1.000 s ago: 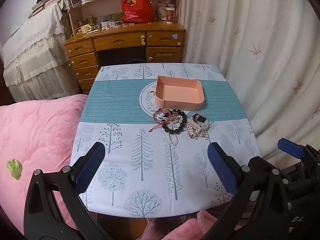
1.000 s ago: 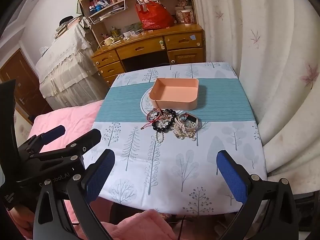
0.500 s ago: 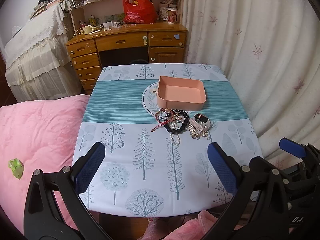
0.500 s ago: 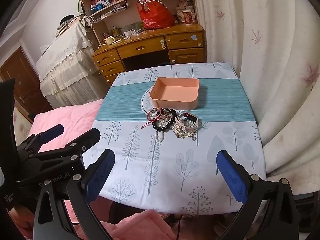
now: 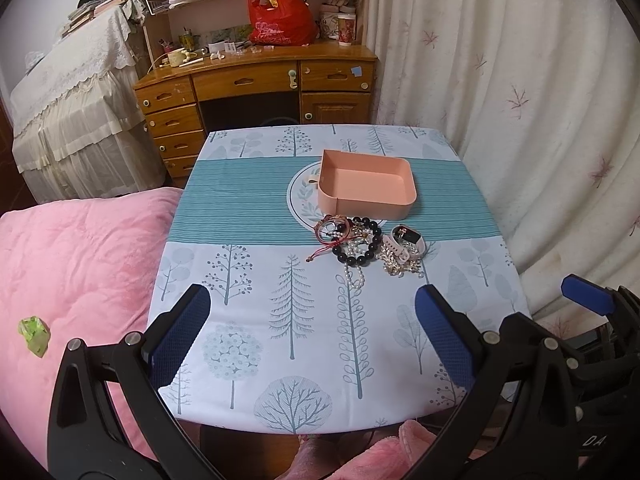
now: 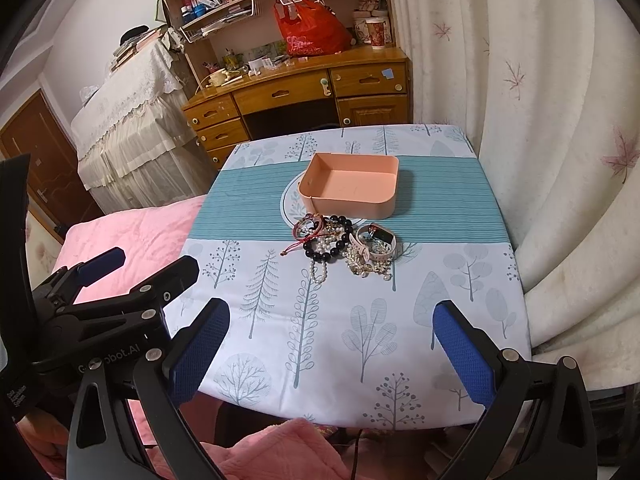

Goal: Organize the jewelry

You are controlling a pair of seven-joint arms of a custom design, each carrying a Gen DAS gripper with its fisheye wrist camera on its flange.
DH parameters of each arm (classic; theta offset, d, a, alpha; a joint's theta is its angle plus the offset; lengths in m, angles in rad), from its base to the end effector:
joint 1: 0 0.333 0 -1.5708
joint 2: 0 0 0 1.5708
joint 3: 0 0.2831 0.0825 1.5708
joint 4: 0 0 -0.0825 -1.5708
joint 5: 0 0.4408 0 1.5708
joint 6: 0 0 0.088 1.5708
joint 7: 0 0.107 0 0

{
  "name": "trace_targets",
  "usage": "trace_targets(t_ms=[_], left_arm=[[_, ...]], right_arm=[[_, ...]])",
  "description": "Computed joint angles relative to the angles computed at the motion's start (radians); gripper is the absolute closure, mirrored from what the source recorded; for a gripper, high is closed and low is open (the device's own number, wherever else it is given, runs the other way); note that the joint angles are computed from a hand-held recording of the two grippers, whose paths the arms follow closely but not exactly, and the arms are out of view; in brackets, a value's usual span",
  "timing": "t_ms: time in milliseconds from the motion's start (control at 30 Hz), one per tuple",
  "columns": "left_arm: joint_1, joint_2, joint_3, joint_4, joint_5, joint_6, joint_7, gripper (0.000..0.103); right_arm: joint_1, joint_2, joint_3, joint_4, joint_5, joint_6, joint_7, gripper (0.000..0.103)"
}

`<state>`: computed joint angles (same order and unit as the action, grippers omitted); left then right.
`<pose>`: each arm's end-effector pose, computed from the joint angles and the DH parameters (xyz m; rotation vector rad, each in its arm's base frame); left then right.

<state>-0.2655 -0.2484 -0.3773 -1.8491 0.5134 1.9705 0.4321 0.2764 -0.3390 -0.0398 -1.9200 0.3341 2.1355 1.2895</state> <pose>0.4703 -0.3386 0.6292 -2.0931 1.4319 -0.5256 0.5384 0.1412 0.6632 -2.1042 1.3694 -0.2114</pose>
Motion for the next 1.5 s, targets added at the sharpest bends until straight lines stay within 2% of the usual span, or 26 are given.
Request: trace_targets(t_ms=[1500], left_arm=[[-0.001, 0.001, 0.002, -0.005, 0.001, 0.005, -0.002, 0.001]], right_arm=[[-0.002, 0.015, 0.005, 0.013, -0.007, -0.005, 0.000, 0.000]])
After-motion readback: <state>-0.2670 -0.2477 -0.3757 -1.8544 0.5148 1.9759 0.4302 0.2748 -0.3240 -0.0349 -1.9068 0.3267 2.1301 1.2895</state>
